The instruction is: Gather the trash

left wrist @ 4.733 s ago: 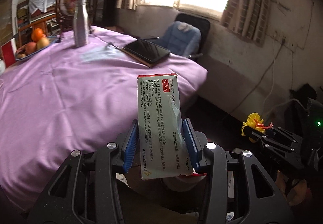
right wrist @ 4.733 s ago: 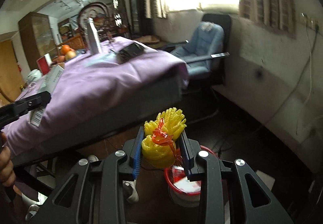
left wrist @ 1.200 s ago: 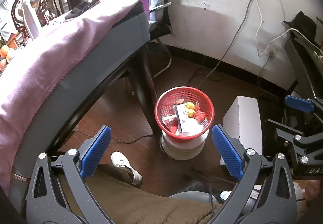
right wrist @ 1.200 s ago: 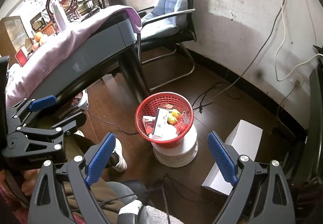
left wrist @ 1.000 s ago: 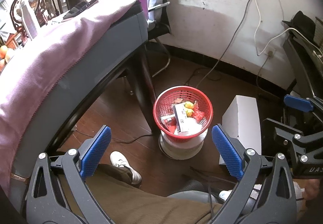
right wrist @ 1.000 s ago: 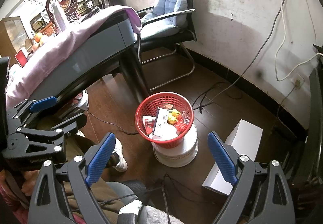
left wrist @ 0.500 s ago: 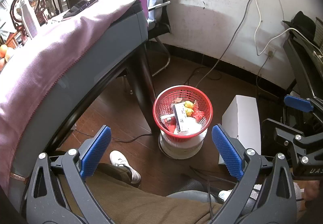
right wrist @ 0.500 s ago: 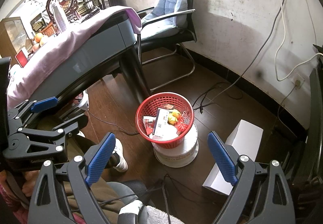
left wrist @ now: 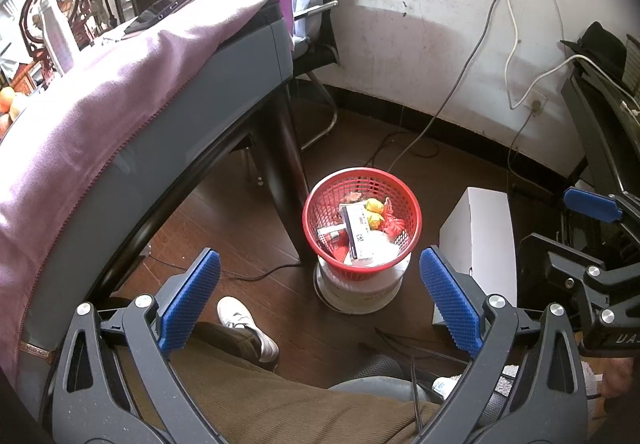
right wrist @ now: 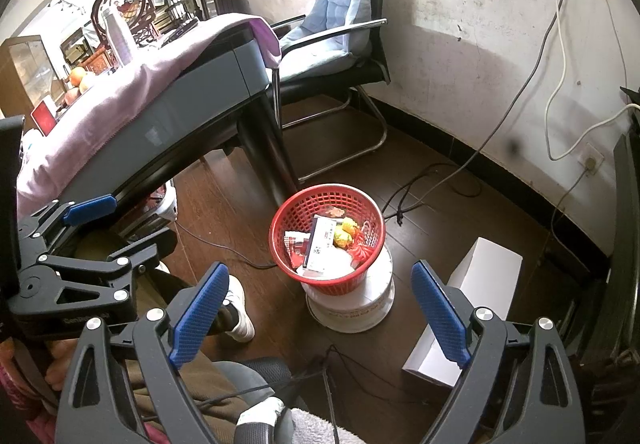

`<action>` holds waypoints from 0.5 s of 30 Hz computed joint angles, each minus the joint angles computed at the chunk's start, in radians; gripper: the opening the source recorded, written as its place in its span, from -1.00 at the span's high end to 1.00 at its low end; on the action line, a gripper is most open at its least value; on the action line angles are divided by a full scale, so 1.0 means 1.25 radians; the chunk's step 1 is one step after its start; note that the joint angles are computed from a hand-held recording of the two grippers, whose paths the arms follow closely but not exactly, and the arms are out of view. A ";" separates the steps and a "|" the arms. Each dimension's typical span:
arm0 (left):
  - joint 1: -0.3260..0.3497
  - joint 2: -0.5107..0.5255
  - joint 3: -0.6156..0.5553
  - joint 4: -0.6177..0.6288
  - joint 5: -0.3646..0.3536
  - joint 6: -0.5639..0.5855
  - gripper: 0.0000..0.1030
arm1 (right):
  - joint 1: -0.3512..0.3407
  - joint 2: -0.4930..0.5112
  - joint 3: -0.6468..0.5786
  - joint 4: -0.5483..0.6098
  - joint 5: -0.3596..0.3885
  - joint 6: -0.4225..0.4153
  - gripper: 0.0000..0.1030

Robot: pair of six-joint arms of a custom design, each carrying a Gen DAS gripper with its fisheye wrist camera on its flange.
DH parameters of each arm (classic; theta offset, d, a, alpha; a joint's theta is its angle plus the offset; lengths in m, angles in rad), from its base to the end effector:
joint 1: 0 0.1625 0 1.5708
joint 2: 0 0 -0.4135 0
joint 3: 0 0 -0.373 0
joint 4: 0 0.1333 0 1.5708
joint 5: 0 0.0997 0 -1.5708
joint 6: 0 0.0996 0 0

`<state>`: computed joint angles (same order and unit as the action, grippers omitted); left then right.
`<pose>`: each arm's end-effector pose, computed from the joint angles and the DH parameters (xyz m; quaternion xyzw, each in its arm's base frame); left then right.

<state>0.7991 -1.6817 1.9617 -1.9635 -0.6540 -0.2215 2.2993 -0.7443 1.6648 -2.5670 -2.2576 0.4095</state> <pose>-0.1397 -0.4481 0.4214 0.2192 0.8684 -0.2549 0.3644 0.4752 -0.4273 0.0765 0.1369 -0.9310 0.2113 0.2642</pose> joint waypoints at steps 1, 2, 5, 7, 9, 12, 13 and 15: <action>0.000 0.000 0.000 0.000 0.000 0.000 -0.87 | -0.001 -0.001 0.001 -0.001 0.000 -0.001 -0.76; 0.000 0.000 0.000 0.001 0.002 0.000 -0.87 | -0.001 -0.001 0.001 -0.001 0.000 -0.001 -0.76; -0.001 -0.002 0.007 0.000 0.004 -0.002 -0.87 | 0.000 0.000 0.001 -0.002 0.000 -0.001 -0.76; -0.002 -0.003 0.009 0.002 0.005 -0.004 -0.87 | 0.001 0.003 -0.002 -0.002 0.000 0.001 -0.76; -0.002 -0.004 0.011 0.000 0.004 -0.004 -0.87 | 0.001 0.003 -0.007 0.002 0.001 0.002 -0.76; -0.001 -0.002 0.009 0.000 0.003 -0.003 -0.87 | 0.000 0.003 -0.008 0.001 0.002 0.001 -0.76; -0.002 -0.004 0.011 0.002 0.003 -0.004 -0.87 | 0.001 0.005 -0.011 0.002 0.001 0.002 -0.76; -0.001 -0.004 0.011 0.002 0.003 -0.004 -0.87 | 0.000 0.003 -0.008 0.002 0.002 0.002 -0.76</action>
